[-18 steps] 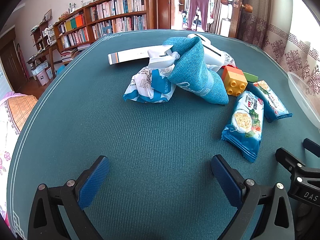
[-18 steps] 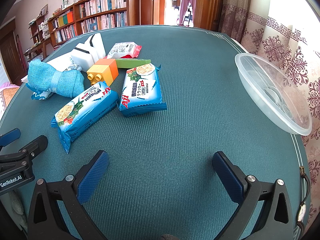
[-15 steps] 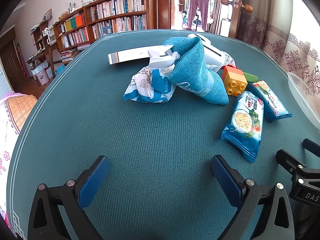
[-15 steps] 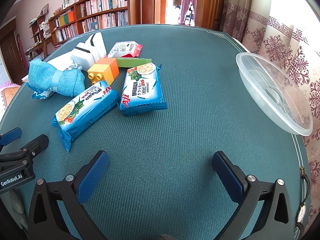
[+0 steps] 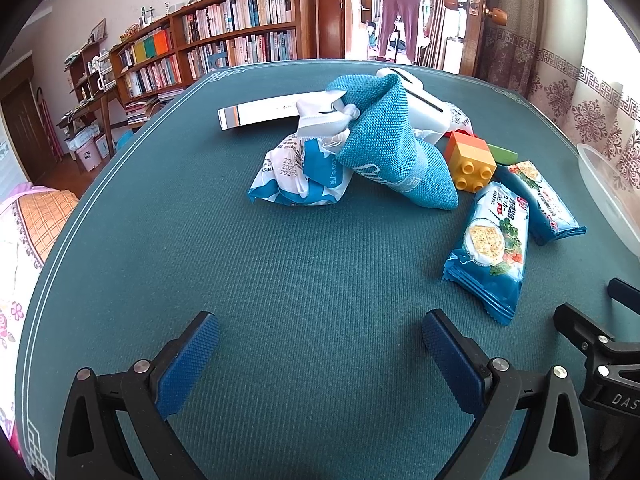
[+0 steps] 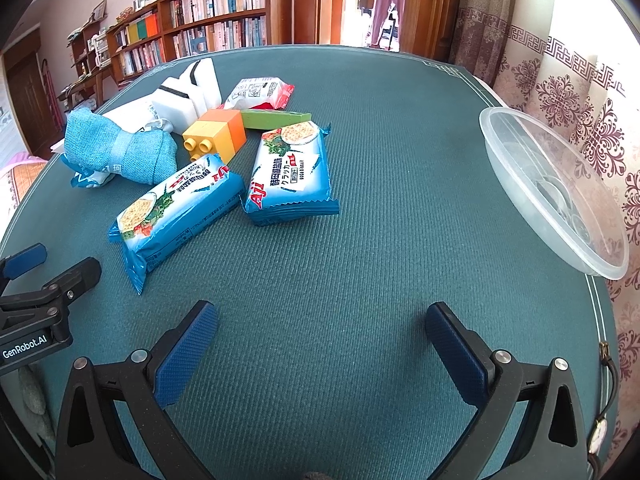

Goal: Organize objects
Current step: 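Move the left tool toward the blue towel bundle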

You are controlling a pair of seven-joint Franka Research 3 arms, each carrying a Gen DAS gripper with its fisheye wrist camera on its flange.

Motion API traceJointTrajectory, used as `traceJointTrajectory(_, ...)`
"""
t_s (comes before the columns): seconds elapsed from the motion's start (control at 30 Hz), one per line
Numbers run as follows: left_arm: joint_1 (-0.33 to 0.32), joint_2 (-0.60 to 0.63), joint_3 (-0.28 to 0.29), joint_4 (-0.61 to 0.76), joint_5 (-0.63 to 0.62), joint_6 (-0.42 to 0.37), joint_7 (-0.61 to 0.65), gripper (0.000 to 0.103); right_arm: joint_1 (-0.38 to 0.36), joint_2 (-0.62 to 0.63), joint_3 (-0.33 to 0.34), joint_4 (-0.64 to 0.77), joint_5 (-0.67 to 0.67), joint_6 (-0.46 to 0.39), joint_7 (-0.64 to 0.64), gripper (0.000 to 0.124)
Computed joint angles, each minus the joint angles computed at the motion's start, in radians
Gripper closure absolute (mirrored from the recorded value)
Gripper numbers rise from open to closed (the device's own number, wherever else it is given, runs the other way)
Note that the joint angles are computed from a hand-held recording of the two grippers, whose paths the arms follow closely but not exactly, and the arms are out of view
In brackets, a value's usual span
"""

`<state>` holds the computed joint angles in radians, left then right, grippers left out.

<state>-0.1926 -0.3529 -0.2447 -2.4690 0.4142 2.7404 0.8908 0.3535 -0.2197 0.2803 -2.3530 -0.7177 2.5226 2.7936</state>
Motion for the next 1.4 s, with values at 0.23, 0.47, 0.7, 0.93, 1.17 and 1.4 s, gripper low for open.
traceJointTrajectory(0.23, -0.014, 0.004, 0.011, 0.004, -0.027, 0.003, 0.019, 0.0, 0.001, 0.0, -0.001, 0.001, 0.001, 0.0, -0.001, 0.021)
traceJointTrajectory(0.47, -0.04, -0.009, 0.06, -0.022, -0.108, 0.057, 0.097, 0.0, 0.001, -0.004, 0.0, 0.002, 0.005, -0.003, -0.004, 0.021)
traceJointTrajectory(0.7, -0.038, -0.011, 0.067, -0.023, -0.169, 0.094, 0.146, 0.001, 0.0, -0.004, 0.001, 0.002, 0.004, -0.002, -0.002, 0.021)
traceJointTrajectory(0.93, 0.011, -0.006, 0.018, 0.016, -0.084, 0.112, 0.118, 0.001, 0.001, -0.003, 0.002, 0.002, 0.002, -0.003, 0.002, 0.021)
traceJointTrajectory(1.17, -0.03, 0.047, 0.071, 0.084, -0.131, 0.143, 0.192, 0.0, 0.001, -0.003, 0.002, 0.001, 0.001, -0.002, 0.004, 0.021)
traceJointTrajectory(1.4, 0.017, 0.097, 0.035, 0.149, -0.101, 0.167, 0.158, 0.0, 0.002, -0.004, 0.002, 0.0, 0.001, -0.002, 0.005, 0.021)
